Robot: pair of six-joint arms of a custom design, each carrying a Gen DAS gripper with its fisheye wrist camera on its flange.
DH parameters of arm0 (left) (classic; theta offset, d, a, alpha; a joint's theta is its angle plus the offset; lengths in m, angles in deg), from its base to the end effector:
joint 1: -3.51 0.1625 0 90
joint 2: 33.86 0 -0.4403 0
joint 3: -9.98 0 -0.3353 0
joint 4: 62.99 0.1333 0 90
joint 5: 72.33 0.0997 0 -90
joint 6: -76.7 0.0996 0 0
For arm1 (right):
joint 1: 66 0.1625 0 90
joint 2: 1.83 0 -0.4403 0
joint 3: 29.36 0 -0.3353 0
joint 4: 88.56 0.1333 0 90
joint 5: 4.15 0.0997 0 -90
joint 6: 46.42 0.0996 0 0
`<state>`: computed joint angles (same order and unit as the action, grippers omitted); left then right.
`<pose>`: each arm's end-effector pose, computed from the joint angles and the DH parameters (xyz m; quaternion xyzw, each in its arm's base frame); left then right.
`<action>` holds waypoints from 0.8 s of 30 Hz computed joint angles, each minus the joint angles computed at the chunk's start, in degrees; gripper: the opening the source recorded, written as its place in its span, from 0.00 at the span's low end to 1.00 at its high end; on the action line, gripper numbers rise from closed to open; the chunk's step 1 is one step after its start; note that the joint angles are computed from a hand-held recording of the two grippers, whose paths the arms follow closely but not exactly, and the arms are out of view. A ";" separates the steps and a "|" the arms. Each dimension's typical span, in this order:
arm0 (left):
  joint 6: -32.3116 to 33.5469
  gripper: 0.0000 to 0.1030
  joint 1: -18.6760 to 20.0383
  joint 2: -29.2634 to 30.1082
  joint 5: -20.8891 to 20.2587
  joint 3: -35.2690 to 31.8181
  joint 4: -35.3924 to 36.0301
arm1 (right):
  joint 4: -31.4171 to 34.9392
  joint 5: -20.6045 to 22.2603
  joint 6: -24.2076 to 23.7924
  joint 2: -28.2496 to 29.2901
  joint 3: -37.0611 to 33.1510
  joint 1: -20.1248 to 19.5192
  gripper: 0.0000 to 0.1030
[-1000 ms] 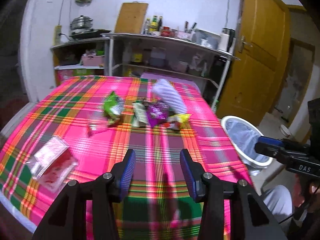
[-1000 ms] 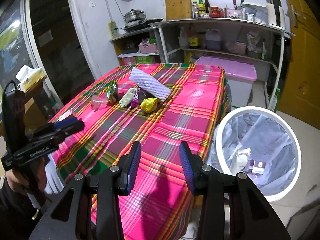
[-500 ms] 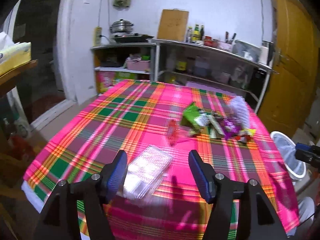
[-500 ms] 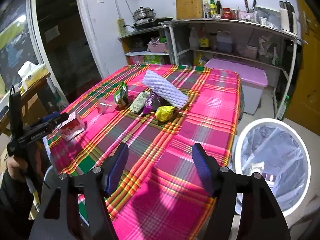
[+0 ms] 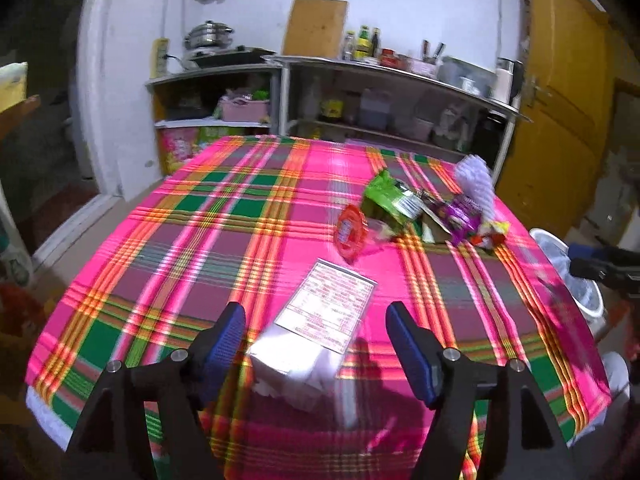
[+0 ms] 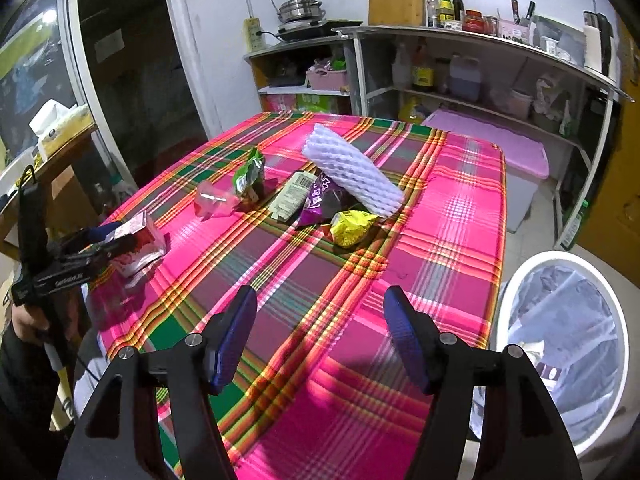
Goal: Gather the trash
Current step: 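Grasp the pink-white milk carton with the left gripper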
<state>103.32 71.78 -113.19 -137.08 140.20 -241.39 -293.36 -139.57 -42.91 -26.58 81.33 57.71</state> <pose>0.0052 -0.4617 0.3243 0.3143 0.8718 -0.3046 0.2202 0.3542 -0.4185 -0.0007 0.1398 -0.8876 0.3372 0.2810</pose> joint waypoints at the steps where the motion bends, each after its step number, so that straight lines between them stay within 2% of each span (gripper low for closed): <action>1: 0.35 0.70 -0.15 0.34 0.44 0.23 -0.30 | 0.46 -0.03 0.08 0.13 -0.37 -0.21 0.64; 5: 0.44 0.69 -0.02 0.79 -0.65 1.12 -1.51 | 1.70 -0.11 0.28 0.36 -1.41 -1.03 0.64; 9: -0.96 0.45 0.04 0.39 -2.18 1.72 -2.33 | 2.47 -0.13 0.57 0.32 -2.09 -1.78 0.64; 12: -1.94 0.36 -0.35 0.63 -1.05 2.18 -2.90 | 2.97 -0.13 0.23 0.55 -3.04 -2.44 0.64; 16: -2.65 0.36 -0.44 0.88 -0.98 2.65 -3.94 | 3.39 -0.24 -0.57 0.91 -4.25 -3.11 0.64; 24: -4.55 0.36 -0.94 0.30 -4.33 3.46 -2.95 | 4.79 -0.35 -1.61 1.31 -7.10 -5.16 0.64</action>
<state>98.77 70.85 -112.89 -141.41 143.66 -244.34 -288.57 -139.92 -44.52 -25.27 74.23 52.56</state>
